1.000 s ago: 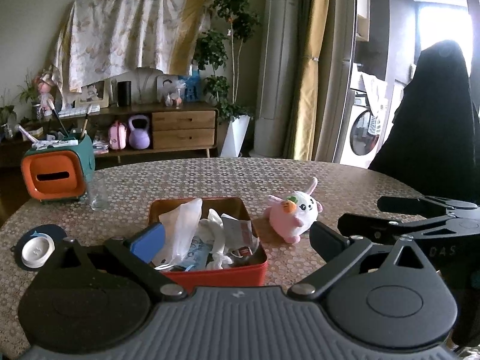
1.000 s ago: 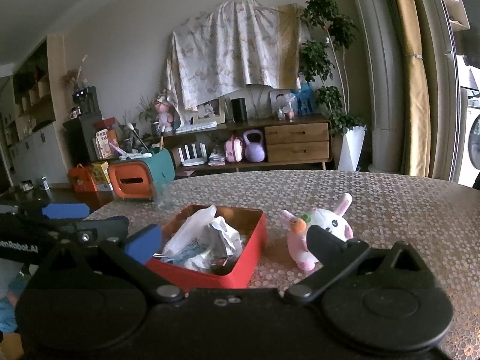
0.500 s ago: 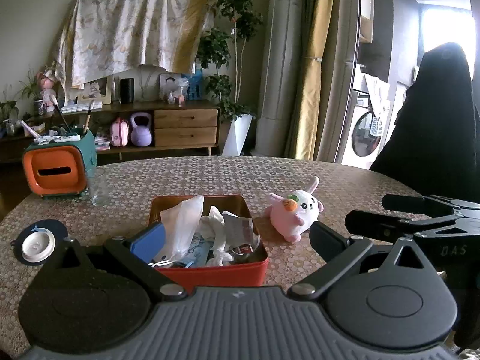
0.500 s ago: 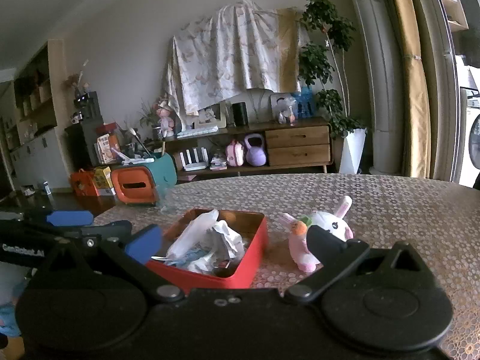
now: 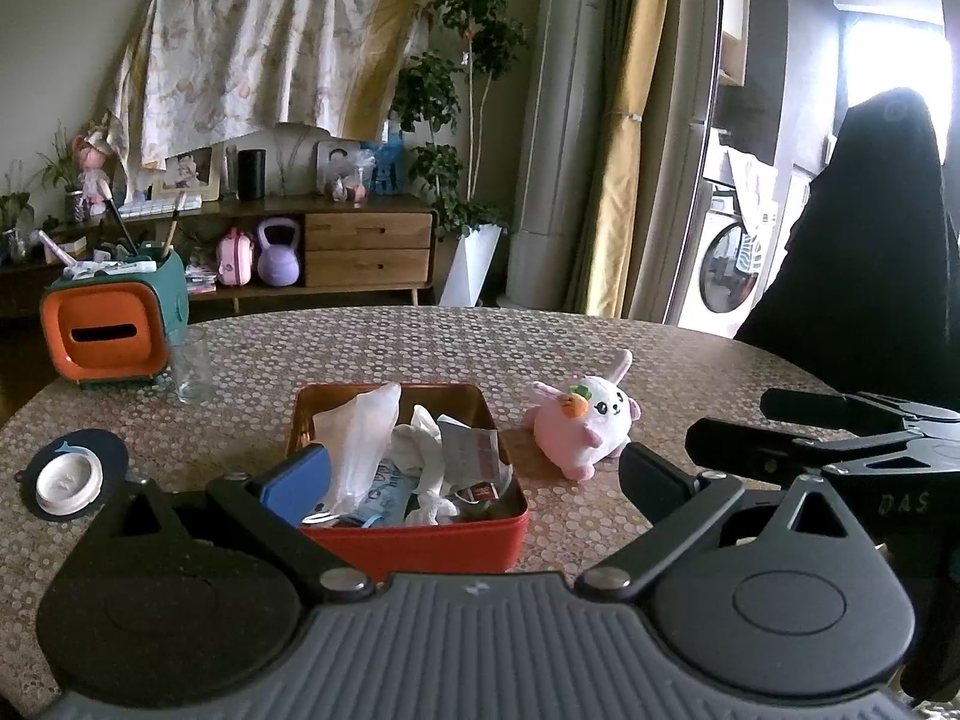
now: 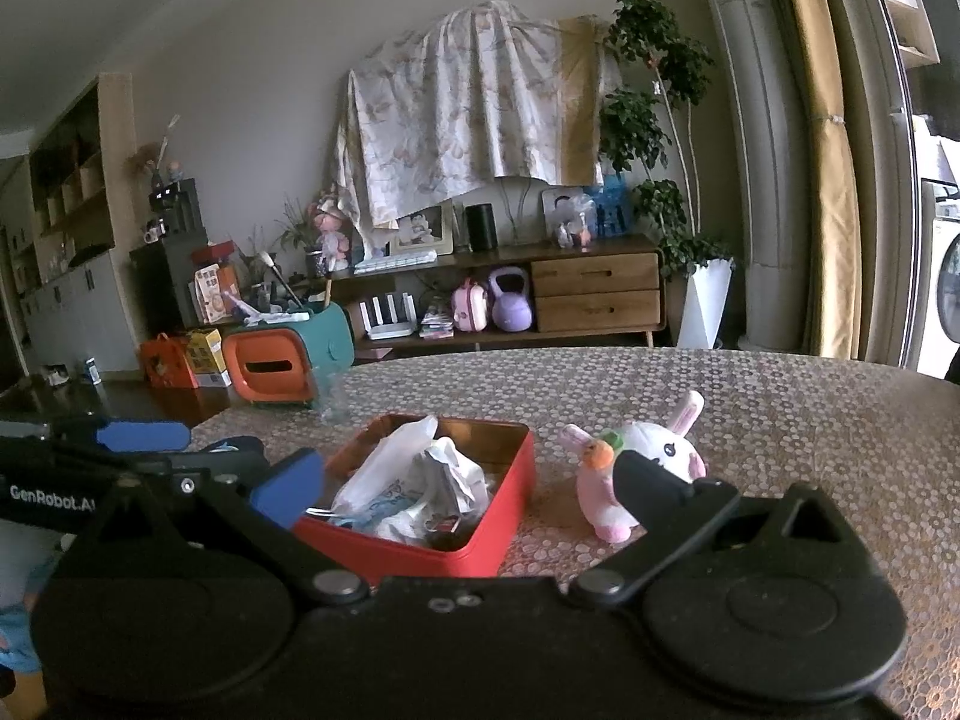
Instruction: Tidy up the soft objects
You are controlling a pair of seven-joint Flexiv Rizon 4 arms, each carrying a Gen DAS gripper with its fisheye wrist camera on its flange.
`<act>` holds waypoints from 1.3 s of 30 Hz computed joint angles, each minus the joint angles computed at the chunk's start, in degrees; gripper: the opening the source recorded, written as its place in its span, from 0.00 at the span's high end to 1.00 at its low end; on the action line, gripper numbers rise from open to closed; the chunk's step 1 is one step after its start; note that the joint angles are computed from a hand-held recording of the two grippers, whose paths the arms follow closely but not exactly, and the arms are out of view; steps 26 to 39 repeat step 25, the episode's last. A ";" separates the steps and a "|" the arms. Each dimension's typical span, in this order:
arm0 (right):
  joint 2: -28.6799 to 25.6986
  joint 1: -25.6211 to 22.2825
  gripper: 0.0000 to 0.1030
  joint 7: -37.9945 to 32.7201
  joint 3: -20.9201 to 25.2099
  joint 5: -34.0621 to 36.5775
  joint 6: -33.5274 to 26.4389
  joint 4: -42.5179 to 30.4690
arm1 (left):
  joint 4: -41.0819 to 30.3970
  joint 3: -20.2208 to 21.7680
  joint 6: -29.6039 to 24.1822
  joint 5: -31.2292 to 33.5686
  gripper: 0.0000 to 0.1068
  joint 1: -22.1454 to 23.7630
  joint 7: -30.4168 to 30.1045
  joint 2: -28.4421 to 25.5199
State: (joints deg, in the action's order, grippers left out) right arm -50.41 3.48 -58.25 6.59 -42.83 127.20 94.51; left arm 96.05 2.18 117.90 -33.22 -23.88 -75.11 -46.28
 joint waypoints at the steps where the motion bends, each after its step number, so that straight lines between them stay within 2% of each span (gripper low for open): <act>1: 0.02 0.00 0.00 -0.03 -0.01 -0.02 -0.07 0.01 | -0.11 0.08 0.06 -0.05 0.04 -0.11 0.00 -0.14; 6: 0.35 0.71 0.00 -0.84 -0.40 1.74 -0.22 0.58 | -0.36 0.58 -0.12 -0.96 0.04 -0.77 0.22 -0.36; 16: 0.29 0.09 0.00 -0.76 0.33 1.17 -0.91 0.63 | -0.56 0.18 -0.62 -1.08 0.04 -0.50 -0.04 -0.51; 25: 0.16 -0.51 0.00 -0.33 0.94 0.43 -1.48 0.47 | -1.36 2.61 -1.29 -3.69 0.04 -2.83 0.26 -1.17; 39: 0.16 -0.51 0.00 -0.33 0.94 0.43 -1.48 0.47 | -1.36 2.61 -1.29 -3.69 0.04 -2.83 0.26 -1.17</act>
